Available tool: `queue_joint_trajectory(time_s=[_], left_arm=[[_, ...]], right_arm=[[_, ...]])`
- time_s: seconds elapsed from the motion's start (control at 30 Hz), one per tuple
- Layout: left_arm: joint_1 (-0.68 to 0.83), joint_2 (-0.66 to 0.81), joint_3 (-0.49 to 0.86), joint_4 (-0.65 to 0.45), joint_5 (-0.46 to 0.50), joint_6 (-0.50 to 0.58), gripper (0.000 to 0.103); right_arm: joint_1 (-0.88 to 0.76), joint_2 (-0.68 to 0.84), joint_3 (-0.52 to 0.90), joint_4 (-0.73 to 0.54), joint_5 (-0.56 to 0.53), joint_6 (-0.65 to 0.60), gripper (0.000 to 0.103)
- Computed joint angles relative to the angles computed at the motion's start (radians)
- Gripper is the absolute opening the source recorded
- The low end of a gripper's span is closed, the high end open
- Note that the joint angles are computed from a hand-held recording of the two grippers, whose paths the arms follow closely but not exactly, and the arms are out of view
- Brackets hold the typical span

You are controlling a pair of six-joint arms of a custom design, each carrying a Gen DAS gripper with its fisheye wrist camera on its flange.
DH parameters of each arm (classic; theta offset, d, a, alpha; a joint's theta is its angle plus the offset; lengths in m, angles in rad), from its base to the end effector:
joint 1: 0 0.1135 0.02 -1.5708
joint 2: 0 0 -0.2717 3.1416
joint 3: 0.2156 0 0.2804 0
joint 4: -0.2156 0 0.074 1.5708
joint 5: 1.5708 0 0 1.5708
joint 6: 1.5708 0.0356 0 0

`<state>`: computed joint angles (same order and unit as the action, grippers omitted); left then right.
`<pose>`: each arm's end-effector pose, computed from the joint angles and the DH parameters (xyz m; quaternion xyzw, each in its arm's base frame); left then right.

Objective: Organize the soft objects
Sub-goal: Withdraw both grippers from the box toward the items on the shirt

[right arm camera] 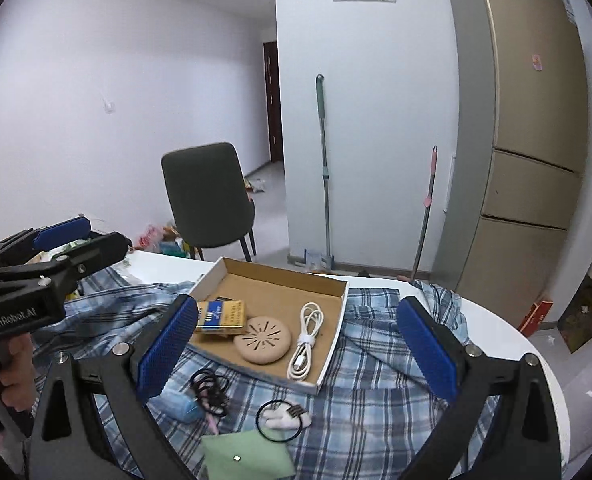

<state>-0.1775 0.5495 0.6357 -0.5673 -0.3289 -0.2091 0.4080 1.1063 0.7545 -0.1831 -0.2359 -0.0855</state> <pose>0.1511 -0.0154 0.2889 -0.0982 0.8422 0.0392 0.5287 0.2441 0.1146 0.2630 -0.2672 0.8224 0.1799 0.4689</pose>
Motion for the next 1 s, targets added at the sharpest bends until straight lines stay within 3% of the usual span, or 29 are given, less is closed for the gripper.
queue_joint_trajectory(time_s=[0.13, 0.2, 0.33, 0.47, 0.5, 0.63, 0.73, 1.0], left_arm=[[-0.126, -0.122, -0.032, -0.085, -0.111, -0.045, 0.082], [-0.188, -0.159, -0.055, -0.098, -0.163, -0.052, 0.089], [-0.266, -0.246, -0.102, -0.119, -0.236, -0.066, 0.09], [-0.161, -0.298, -0.15, -0.098, -0.104, -0.05, 0.094], [-0.137, -0.31, -0.168, -0.09, -0.081, -0.048, 0.102], [-0.062, -0.333, -0.253, -0.03, -0.033, -0.046, 0.103], [0.027, -0.308, -0.312, 0.02, 0.067, -0.037, 0.103], [0.096, -0.262, -0.436, 0.1, 0.121, -0.026, 0.103]], right_arm=[[-0.002, -0.061, -0.06, 0.009, -0.022, 0.007, 0.099], [-0.001, -0.067, -0.084, 0.025, -0.023, 0.006, 0.099], [0.003, -0.031, -0.118, 0.071, -0.027, 0.015, 0.099], [-0.001, 0.035, -0.137, 0.131, -0.037, 0.023, 0.099], [-0.005, 0.055, -0.141, 0.146, -0.043, 0.021, 0.098], [-0.022, 0.149, -0.146, 0.196, -0.081, 0.015, 0.091], [-0.029, 0.236, -0.123, 0.201, -0.095, 0.003, 0.085], [-0.03, 0.408, -0.075, 0.204, -0.106, -0.038, 0.078]])
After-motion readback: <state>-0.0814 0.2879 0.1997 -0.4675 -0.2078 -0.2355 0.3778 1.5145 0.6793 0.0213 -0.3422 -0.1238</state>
